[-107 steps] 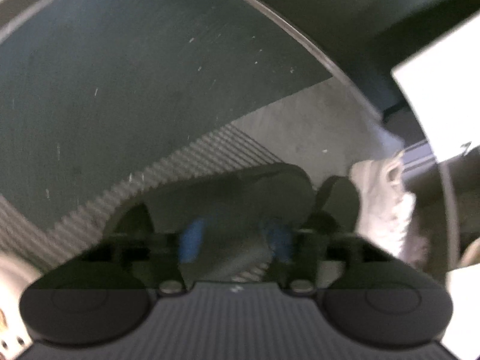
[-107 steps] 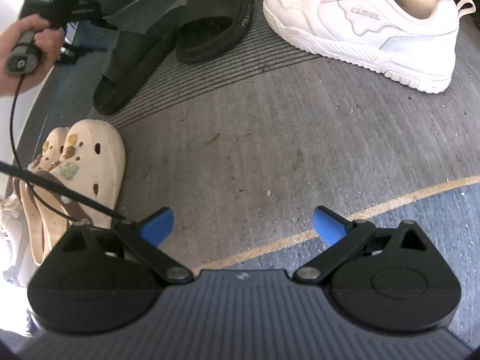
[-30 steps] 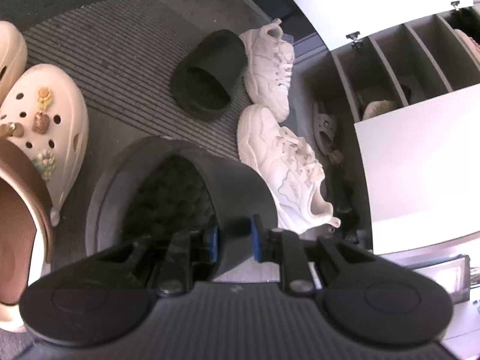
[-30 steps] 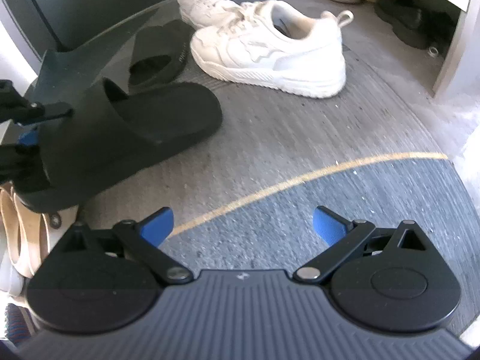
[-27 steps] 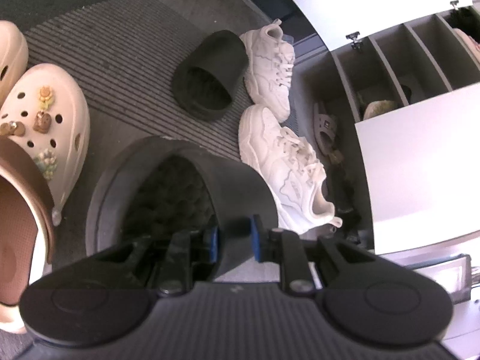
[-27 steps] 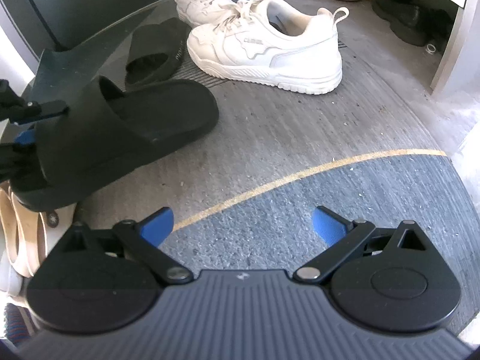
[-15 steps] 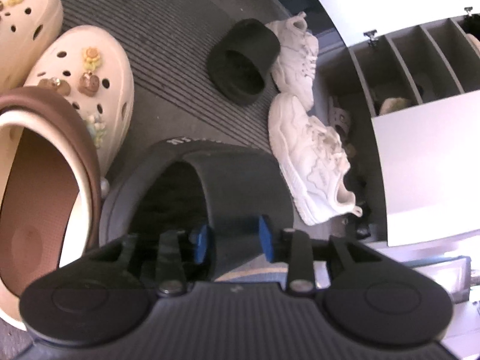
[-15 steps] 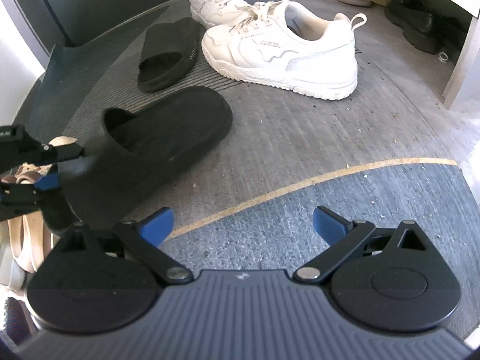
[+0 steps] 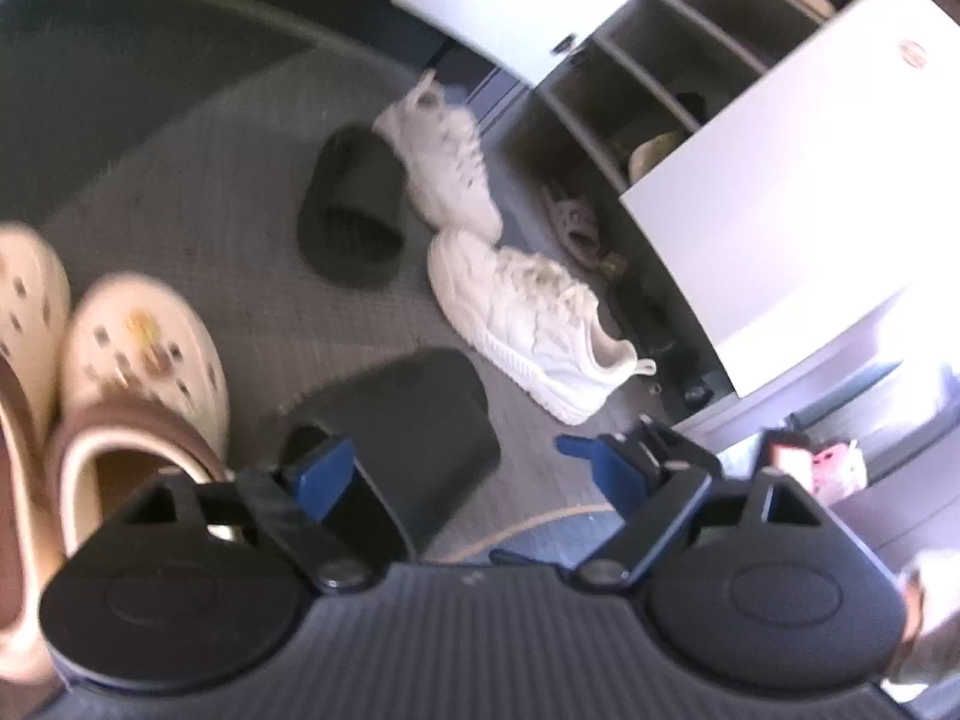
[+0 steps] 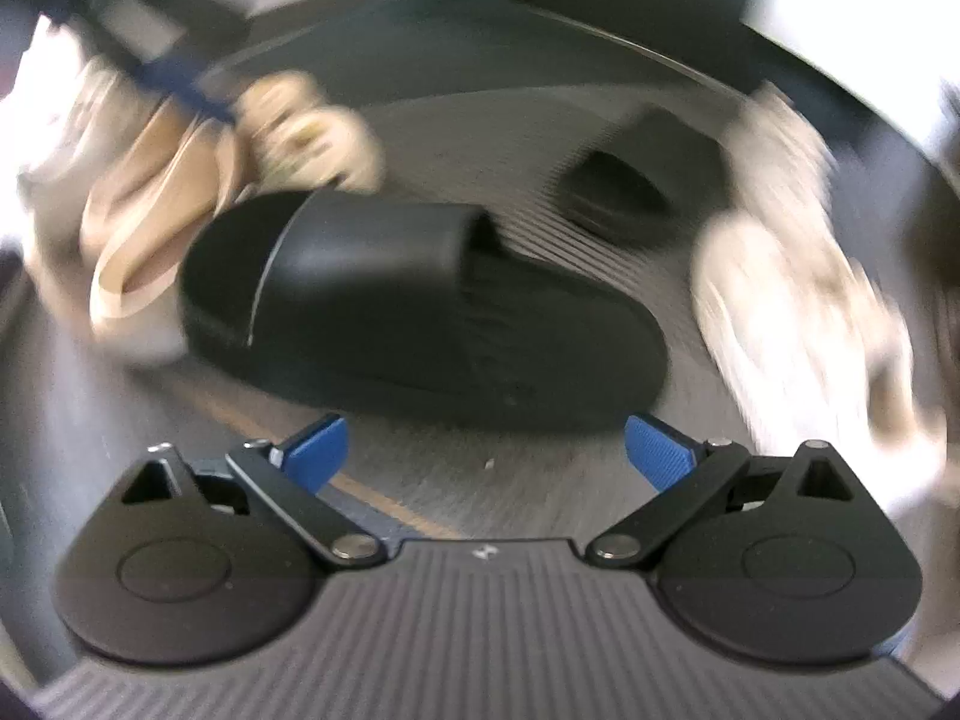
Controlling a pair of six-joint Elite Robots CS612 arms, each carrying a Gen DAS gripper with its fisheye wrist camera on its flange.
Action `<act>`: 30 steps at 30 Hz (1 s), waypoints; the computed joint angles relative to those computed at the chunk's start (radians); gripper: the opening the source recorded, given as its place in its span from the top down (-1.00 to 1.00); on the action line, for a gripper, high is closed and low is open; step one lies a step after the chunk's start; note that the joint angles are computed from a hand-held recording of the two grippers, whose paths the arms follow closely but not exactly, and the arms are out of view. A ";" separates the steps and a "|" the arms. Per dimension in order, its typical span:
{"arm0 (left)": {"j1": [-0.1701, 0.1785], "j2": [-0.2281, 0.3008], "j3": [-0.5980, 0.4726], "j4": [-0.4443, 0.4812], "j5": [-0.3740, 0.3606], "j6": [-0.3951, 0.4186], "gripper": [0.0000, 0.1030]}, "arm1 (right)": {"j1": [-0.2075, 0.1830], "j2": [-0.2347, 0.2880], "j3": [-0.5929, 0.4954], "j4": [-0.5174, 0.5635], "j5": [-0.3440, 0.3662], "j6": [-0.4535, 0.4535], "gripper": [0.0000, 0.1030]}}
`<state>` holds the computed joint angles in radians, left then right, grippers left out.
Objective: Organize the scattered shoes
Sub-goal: 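Grasp the black slide with the right tool while the left tool opens and releases it, then carry the black slide with the right tool beside the clogs and open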
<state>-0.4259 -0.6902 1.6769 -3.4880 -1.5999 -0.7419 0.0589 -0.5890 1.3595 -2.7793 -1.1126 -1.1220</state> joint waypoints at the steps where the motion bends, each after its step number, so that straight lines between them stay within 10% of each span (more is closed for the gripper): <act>1: -0.001 -0.006 0.012 -0.015 0.020 0.005 -0.72 | 0.001 0.003 -0.008 0.016 0.001 -0.054 -0.97; 7: 0.011 -0.016 0.031 -0.035 0.076 -0.073 -0.72 | 0.024 0.028 -0.086 0.164 -0.020 -0.436 -0.69; 10: 0.019 -0.016 0.034 -0.032 0.089 -0.121 -0.72 | 0.034 0.032 -0.128 0.281 -0.059 -0.542 -0.19; 21: 0.034 0.000 0.026 -0.042 0.029 -0.177 -0.71 | 0.040 0.051 -0.263 0.589 -0.079 -0.459 0.50; 30: 0.048 0.024 0.016 -0.082 0.000 -0.271 -0.70 | -0.016 0.014 -0.234 0.715 0.115 -0.161 0.66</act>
